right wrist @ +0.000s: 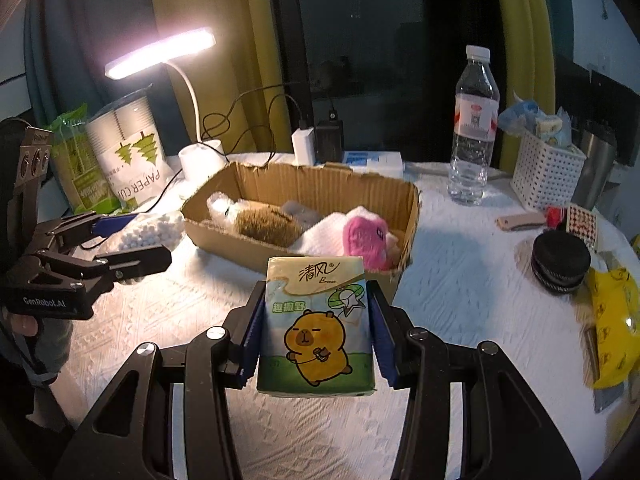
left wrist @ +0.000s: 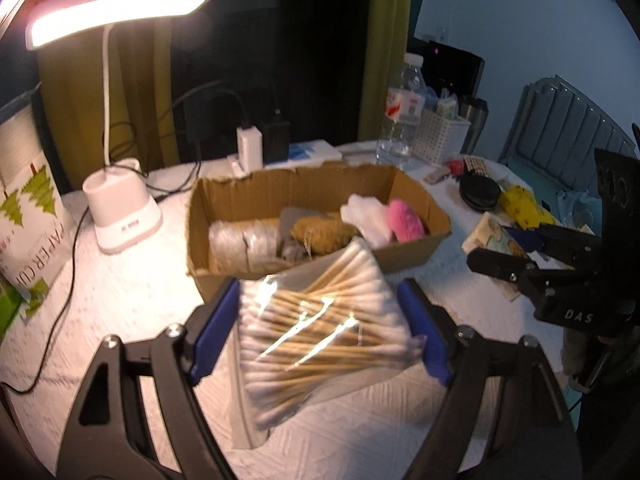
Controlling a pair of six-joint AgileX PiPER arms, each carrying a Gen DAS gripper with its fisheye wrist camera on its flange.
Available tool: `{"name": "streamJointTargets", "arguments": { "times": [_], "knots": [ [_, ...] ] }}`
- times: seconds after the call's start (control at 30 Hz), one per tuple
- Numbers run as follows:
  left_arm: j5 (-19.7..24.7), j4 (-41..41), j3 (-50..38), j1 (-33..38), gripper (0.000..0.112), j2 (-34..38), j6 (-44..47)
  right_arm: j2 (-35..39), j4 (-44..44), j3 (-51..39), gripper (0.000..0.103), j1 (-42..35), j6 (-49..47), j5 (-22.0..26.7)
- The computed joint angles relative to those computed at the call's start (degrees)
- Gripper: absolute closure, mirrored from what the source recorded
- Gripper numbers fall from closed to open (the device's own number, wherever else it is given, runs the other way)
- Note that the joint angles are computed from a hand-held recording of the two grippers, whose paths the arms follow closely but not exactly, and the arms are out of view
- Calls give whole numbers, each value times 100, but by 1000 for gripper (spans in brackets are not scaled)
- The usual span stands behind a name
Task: Organize soft objects
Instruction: 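Lower swab bag into the box with the left gripper while the right gripper drops the tissue pack there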
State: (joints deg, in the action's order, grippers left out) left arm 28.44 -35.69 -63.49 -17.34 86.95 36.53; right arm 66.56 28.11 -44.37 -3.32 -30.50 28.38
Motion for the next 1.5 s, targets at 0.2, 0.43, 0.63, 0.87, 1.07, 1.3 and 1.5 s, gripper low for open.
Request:
{"name": "streamJointTargets", "arguments": {
  "times": [0.2,0.43,0.63,0.87,1.07,1.3,1.5],
  "knots": [
    [50,-171,-260,133,32,130,101,158,20,-218,54,59,4,-83],
    [7,-479,-443,168,32,196,311,343,-45,-459,53,190,127,-226],
    [-230,-488,-667,111,32,320,379,527,-121,-699,54,262,310,-356],
    [-434,-501,-885,115,32,474,428,842,-208,-1073,54,349,469,-444],
    [-678,-847,-972,173,32,596,730,1096,-278,-1331,54,382,575,-517],
    [-1096,-2169,-1109,243,32,967,1903,1441,-92,-1621,54,318,547,-679],
    [-1294,-2374,-1421,165,32,1474,2054,1901,123,-1845,53,305,441,-932]
  ]
}}
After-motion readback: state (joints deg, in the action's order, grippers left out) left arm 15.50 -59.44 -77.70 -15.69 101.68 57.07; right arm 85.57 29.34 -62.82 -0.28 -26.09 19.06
